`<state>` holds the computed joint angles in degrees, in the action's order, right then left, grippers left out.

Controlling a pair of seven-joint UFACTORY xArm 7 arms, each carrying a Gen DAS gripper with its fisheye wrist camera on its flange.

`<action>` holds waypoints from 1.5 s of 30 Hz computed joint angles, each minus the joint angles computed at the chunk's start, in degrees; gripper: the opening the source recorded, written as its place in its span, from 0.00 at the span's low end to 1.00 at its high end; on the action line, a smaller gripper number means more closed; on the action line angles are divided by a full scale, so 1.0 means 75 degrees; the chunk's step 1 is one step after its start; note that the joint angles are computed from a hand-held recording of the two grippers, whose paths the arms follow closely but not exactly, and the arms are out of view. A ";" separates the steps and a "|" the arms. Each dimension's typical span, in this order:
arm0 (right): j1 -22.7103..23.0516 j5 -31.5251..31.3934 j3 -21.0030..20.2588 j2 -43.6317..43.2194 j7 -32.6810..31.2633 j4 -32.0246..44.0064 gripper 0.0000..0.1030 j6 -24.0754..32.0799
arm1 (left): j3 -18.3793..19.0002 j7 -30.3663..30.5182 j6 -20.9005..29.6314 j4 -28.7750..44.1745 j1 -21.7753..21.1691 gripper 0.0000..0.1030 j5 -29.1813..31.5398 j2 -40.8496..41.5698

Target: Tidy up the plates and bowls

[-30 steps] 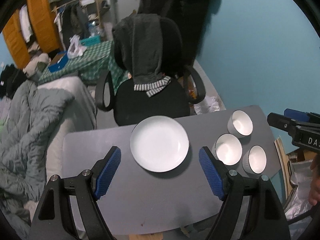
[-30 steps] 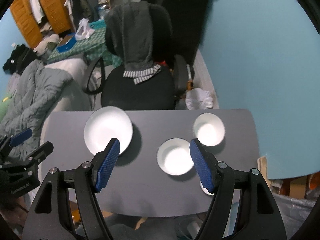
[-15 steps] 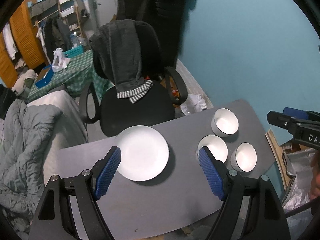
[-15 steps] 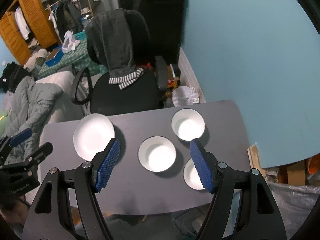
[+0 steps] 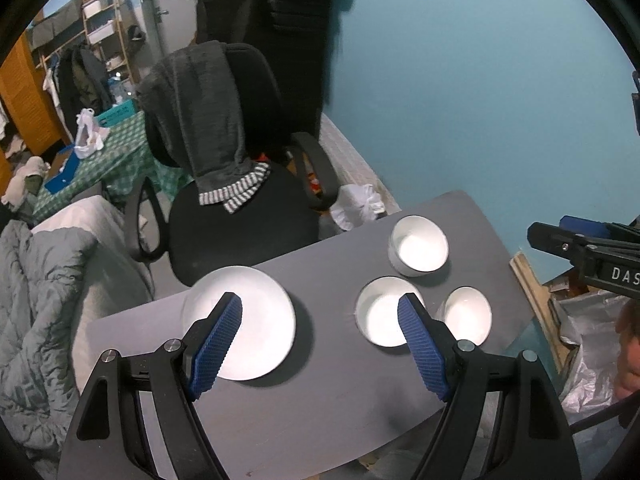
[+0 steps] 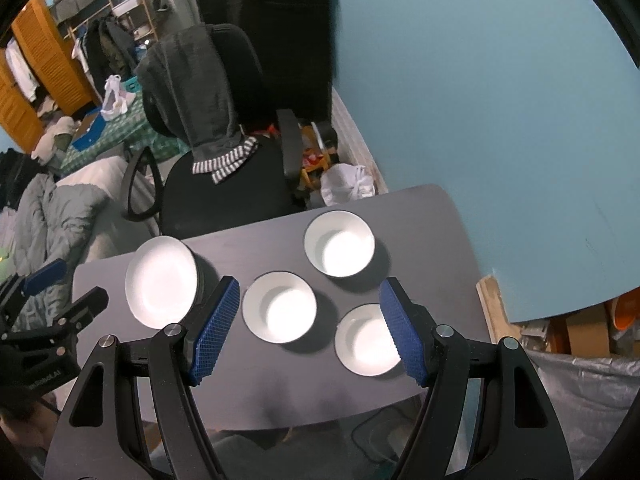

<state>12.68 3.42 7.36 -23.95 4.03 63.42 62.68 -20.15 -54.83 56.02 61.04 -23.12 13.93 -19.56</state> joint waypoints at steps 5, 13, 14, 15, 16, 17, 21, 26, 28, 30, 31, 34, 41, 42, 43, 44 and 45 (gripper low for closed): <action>-0.0120 -0.0029 -0.0139 0.0032 -0.0090 0.0032 0.70 0.0037 | 0.0007 0.0023 -0.0090 0.0258 -0.0037 0.79 0.0019 0.0365; -0.0354 -0.0038 -0.0310 0.0148 -0.0194 0.0070 0.70 0.0157 | 0.0115 0.0076 -0.0153 0.0776 -0.0224 0.79 0.0152 0.1053; -0.0381 -0.0043 -0.0331 0.0187 -0.0225 0.0093 0.70 0.0162 | 0.0131 0.0086 -0.0162 0.0852 -0.0256 0.79 0.0167 0.1153; -0.0408 -0.0044 -0.0352 0.0202 -0.0251 0.0099 0.70 0.0172 | 0.0154 0.0090 -0.0175 0.0896 -0.0288 0.79 0.0180 0.1220; -0.0437 -0.0042 -0.0377 0.0225 -0.0280 0.0111 0.70 0.0189 | 0.0172 0.0111 -0.0193 0.0980 -0.0324 0.79 0.0183 0.1326; -0.0461 -0.0040 -0.0392 0.0260 -0.0304 0.0127 0.70 0.0199 | 0.0191 0.0114 -0.0214 0.1051 -0.0359 0.79 0.0199 0.1414; -0.0552 -0.0017 -0.0474 0.0406 -0.0463 0.0230 0.70 0.0233 | 0.0266 0.0039 -0.0262 0.1260 -0.0489 0.79 0.0272 0.1693; -0.0635 0.0025 -0.0542 0.0576 -0.0690 0.0307 0.70 0.0251 | 0.0374 -0.0080 -0.0346 0.1445 -0.0637 0.79 0.0260 0.1990; -0.0652 0.0043 -0.0546 0.0657 -0.0761 0.0339 0.70 0.0261 | 0.0417 -0.0126 -0.0386 0.1465 -0.0682 0.79 0.0237 0.2067; -0.0660 0.0066 -0.0545 0.0750 -0.0838 0.0374 0.70 0.0266 | 0.0477 -0.0114 -0.0457 0.1437 -0.0710 0.79 0.0095 0.2123; -0.0660 0.0075 -0.0548 0.0801 -0.0893 0.0383 0.70 0.0261 | 0.0506 -0.0113 -0.0471 0.1420 -0.0714 0.79 0.0025 0.2141; -0.0657 0.0074 -0.0542 0.0897 -0.1072 0.0303 0.70 0.0095 | 0.0584 -0.0172 -0.0569 0.1307 -0.0706 0.79 -0.0203 0.2211; -0.0543 0.0382 -0.0580 0.1289 -0.1623 0.0084 0.70 -0.0056 | 0.0678 -0.0380 -0.0779 0.1003 -0.0683 0.79 -0.0312 0.2376; -0.0529 0.0513 -0.0603 0.1346 -0.1718 0.0070 0.70 -0.0041 | 0.0694 -0.0377 -0.0810 0.0962 -0.0679 0.79 -0.0364 0.2398; -0.0514 0.0661 -0.0627 0.1429 -0.1821 0.0053 0.70 -0.0014 | 0.0711 -0.0383 -0.0801 0.0926 -0.0674 0.79 -0.0445 0.2460; -0.0501 0.0792 -0.0642 0.1499 -0.1933 0.0021 0.70 -0.0015 | 0.0728 -0.0373 -0.0841 0.0893 -0.0671 0.79 -0.0488 0.2511; -0.0492 0.0921 -0.0655 0.1523 -0.2045 -0.0036 0.70 -0.0038 | 0.0730 -0.0404 -0.0880 0.0852 -0.0682 0.79 -0.0492 0.2552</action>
